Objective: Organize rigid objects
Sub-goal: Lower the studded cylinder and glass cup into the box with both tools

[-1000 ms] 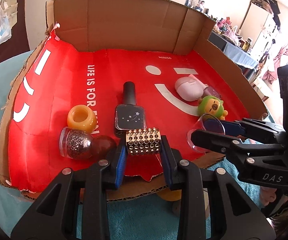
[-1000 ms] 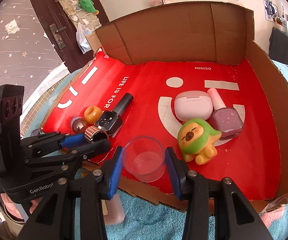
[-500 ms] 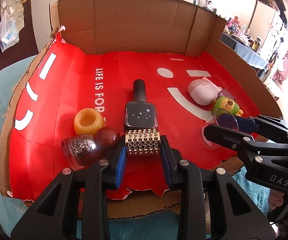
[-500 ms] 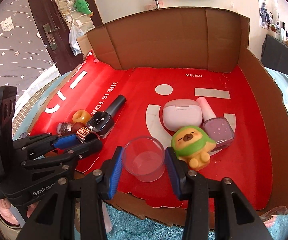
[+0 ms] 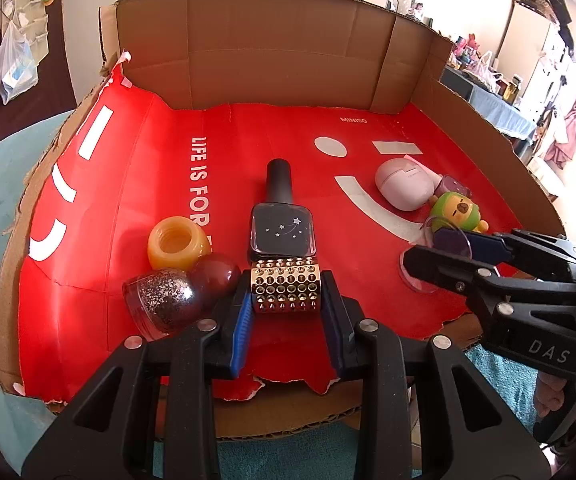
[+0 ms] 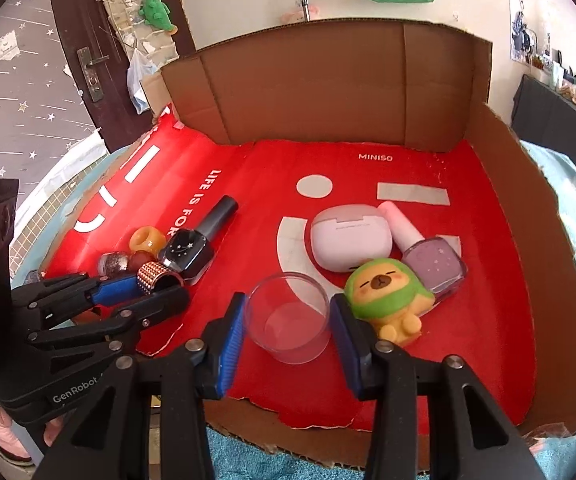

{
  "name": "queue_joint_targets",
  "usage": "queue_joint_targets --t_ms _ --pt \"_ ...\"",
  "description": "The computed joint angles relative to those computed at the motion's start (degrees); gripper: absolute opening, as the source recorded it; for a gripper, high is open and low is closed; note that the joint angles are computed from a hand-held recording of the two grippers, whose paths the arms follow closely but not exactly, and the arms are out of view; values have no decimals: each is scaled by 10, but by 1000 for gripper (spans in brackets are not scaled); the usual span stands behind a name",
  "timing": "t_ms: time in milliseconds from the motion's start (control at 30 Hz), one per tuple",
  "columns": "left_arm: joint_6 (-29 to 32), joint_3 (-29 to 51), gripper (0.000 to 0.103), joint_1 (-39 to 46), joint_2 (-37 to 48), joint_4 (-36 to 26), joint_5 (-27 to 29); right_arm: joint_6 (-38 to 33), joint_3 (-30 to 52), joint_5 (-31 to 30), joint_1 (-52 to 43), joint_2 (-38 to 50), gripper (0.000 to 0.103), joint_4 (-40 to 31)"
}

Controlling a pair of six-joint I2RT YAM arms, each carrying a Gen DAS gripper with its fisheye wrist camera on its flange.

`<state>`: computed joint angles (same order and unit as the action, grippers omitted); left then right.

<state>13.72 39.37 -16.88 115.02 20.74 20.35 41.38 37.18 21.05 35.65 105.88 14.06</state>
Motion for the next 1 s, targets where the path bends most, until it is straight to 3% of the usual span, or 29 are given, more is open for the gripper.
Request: queue_joint_targets --t_ms 233,333,400,633,767,1000 --pt "0 0 29 2 -2 -2 3 2 7 31 4 -2 45 -15" --pt "0 -2 29 1 -2 1 1 6 11 24 1 0 45 -17" --pt "0 -2 29 1 -1 1 1 4 9 -14 -7 8 45 -5" --pt "0 0 29 1 0 1 1 13 7 27 2 -2 45 -14" --pt "1 0 29 1 -1 1 1 13 7 -2 -5 6 45 -7" --pt "1 -1 29 1 -1 2 1 17 8 19 0 7 45 -9"
